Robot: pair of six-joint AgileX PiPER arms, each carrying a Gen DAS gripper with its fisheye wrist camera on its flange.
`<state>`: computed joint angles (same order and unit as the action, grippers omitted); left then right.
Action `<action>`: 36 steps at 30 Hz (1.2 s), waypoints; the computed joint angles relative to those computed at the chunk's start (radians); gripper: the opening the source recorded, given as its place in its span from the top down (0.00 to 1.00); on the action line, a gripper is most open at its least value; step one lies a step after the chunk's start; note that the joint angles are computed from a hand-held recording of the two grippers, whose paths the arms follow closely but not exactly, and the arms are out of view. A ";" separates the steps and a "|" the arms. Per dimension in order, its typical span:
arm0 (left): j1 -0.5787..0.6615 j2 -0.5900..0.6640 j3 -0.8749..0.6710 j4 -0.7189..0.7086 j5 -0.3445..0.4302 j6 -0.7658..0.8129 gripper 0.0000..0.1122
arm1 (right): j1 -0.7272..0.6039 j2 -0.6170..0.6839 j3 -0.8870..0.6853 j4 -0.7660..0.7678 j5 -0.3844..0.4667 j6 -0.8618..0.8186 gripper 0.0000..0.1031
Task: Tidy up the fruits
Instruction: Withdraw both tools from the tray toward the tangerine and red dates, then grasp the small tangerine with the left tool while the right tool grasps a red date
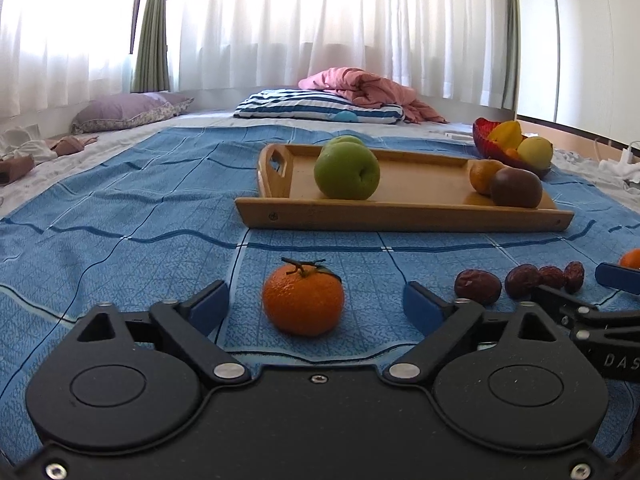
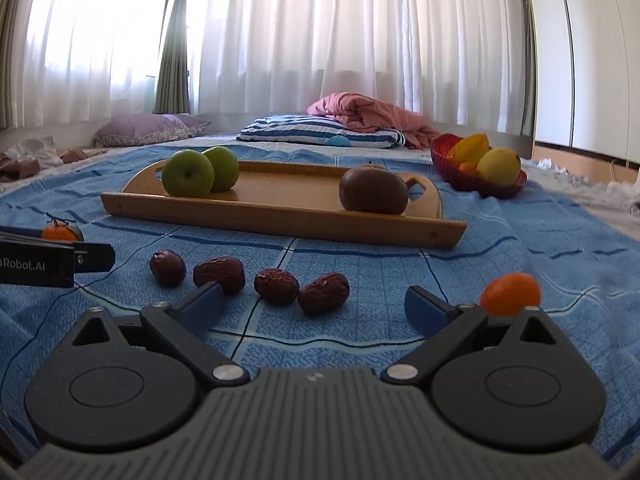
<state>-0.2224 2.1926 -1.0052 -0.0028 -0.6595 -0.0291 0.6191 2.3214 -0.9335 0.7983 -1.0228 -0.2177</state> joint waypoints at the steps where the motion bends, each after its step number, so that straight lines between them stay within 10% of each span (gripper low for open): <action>1: 0.000 0.000 0.000 -0.001 0.003 0.000 0.25 | -0.002 0.001 0.002 -0.001 -0.003 0.014 0.07; 13: -0.023 -0.025 0.059 -0.131 -0.072 0.130 0.65 | 0.008 -0.038 0.067 0.003 -0.057 0.127 0.44; 20: -0.031 -0.043 0.074 -0.130 -0.065 0.125 0.66 | 0.033 -0.039 0.066 0.050 -0.084 0.117 0.77; 36: -0.039 -0.079 0.082 -0.088 -0.040 0.076 0.66 | 0.032 -0.028 -0.057 0.147 0.082 -0.064 0.79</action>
<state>-0.2610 2.1139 -0.9231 -0.0905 -0.6996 0.0468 0.6511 2.2938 -0.9902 0.9450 -0.9413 -0.2812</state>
